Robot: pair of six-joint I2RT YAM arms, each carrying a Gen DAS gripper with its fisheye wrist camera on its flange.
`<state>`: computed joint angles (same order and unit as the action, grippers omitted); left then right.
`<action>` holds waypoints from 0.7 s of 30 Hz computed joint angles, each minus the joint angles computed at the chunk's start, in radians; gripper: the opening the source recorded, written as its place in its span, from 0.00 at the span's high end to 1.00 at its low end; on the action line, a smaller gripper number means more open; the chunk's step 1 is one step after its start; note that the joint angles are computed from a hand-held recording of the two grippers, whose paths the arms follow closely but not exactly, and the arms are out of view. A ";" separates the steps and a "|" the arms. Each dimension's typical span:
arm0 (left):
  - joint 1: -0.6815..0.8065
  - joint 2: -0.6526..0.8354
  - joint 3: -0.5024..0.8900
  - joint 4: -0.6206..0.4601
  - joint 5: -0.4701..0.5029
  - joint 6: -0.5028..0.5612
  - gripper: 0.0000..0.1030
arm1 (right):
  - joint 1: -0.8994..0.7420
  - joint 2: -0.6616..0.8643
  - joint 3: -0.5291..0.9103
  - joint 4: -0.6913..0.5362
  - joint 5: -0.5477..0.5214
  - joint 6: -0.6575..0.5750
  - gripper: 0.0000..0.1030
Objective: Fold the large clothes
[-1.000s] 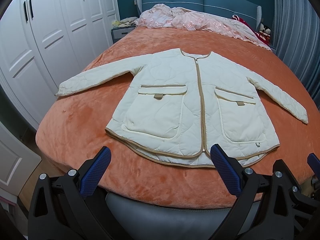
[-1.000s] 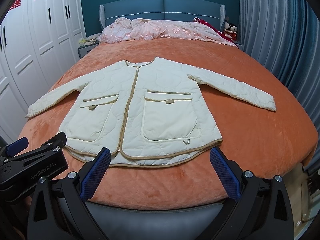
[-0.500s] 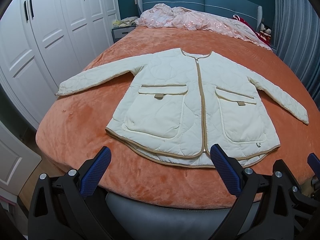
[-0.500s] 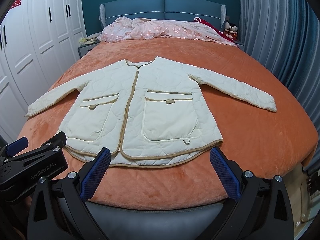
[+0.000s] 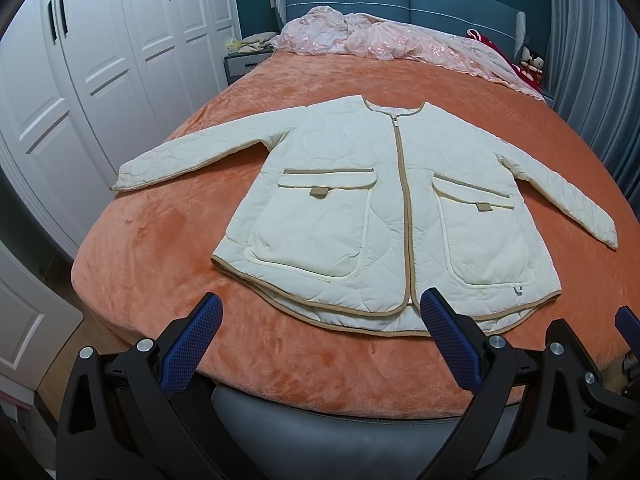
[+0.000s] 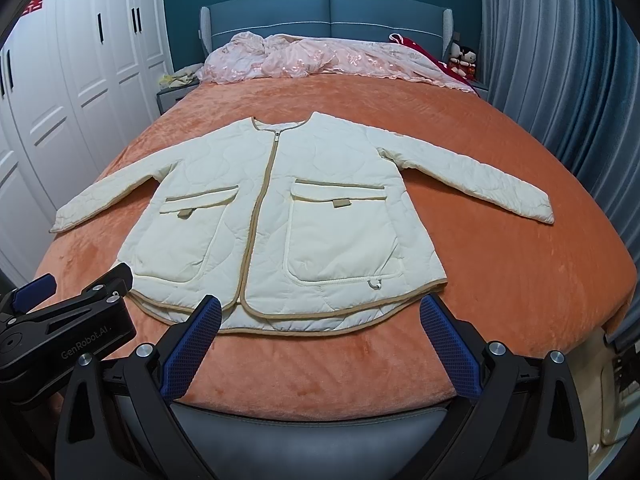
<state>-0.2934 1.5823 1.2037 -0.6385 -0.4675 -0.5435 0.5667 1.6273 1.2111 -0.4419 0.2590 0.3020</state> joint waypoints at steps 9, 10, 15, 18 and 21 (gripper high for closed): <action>-0.006 -0.006 -0.029 0.010 0.002 -0.009 0.06 | -0.005 0.011 0.003 0.000 -0.011 0.001 0.05; -0.008 -0.003 -0.032 0.011 0.003 -0.010 0.06 | -0.007 0.014 -0.001 0.003 -0.015 0.002 0.05; 0.009 0.062 -0.008 0.022 0.035 0.005 0.06 | -0.031 0.062 0.004 0.013 -0.046 0.011 0.05; 0.020 0.106 0.017 0.029 0.062 0.016 0.06 | -0.055 0.096 0.016 0.022 -0.091 0.002 0.05; 0.039 0.160 0.059 0.041 0.098 0.029 0.06 | -0.106 0.140 0.035 0.060 -0.153 -0.030 0.05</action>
